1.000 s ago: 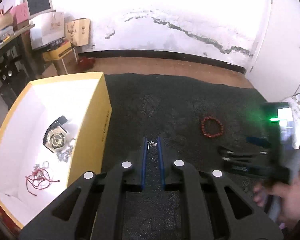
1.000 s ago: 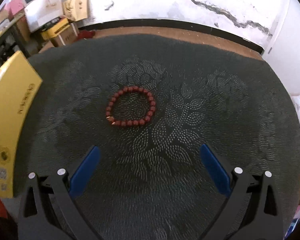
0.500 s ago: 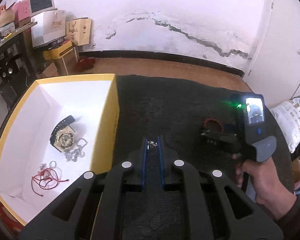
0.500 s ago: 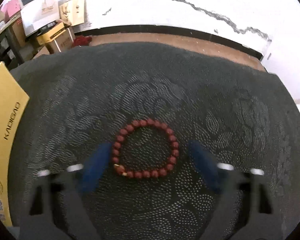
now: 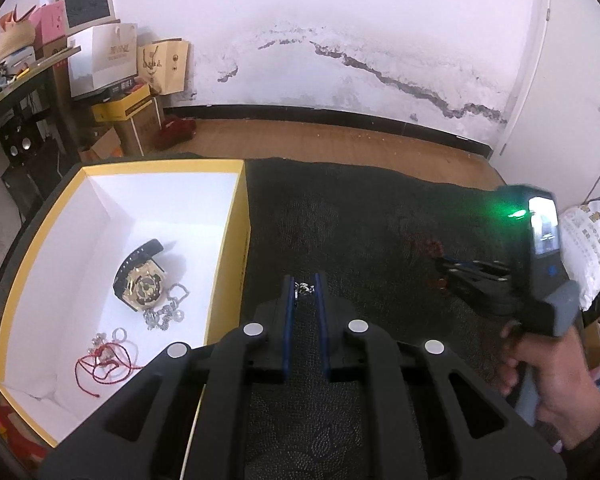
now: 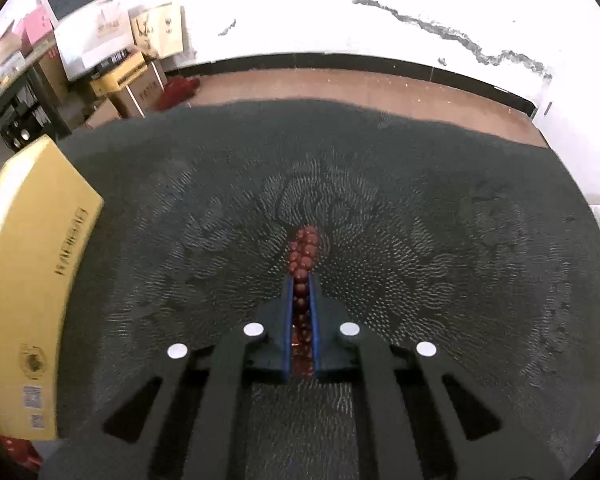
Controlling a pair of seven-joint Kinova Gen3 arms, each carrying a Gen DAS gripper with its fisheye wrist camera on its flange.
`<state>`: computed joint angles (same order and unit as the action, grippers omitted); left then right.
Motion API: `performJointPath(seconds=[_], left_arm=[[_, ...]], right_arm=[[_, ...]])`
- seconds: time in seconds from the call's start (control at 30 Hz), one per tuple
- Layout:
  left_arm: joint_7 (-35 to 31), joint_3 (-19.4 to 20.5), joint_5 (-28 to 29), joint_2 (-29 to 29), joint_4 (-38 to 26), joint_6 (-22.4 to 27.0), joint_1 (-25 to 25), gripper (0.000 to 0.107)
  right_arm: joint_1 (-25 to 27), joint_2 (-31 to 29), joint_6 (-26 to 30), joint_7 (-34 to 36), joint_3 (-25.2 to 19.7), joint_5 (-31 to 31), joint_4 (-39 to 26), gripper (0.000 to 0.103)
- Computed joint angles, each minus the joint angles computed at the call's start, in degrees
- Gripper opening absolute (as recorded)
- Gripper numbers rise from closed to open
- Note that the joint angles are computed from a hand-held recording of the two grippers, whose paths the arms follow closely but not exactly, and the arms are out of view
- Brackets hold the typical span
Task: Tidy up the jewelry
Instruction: 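Carry the charm and bracelet over the white box with both tools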
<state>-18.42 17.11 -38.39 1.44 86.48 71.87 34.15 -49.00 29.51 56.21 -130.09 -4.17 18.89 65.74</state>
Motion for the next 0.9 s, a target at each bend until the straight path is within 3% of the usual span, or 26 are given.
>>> performJointPath(seconds=[0.23,0.4,0.67,0.9], left_arm=[[-0.85,0.24,-0.99,0.03,-2.17,2.23,0.53,0.010],[-0.12,0.45,-1.27,-1.98,-1.48,4.15,-0.05,0.010],[2.18,2.41,-0.47,-8.86,3.96,8.31,-5.43,0.010],[-1.04,0.65,3.91,-16.60,10.50,8.27,-11.96,0.010]], right_arm=[[-0.45,-7.99,0.84,0.09,-1.76,0.32,1.02,0.008],[-1.22,-9.46,0.94,1.43,-3.96,0.37,-0.55,0.008],[-7.18,-3.76,3.41,5.91,-5.18,-1.02,-11.68,0.008],[-14.34,4.32,8.06,11.34,-3.41,-3.50,-25.91,0.008]])
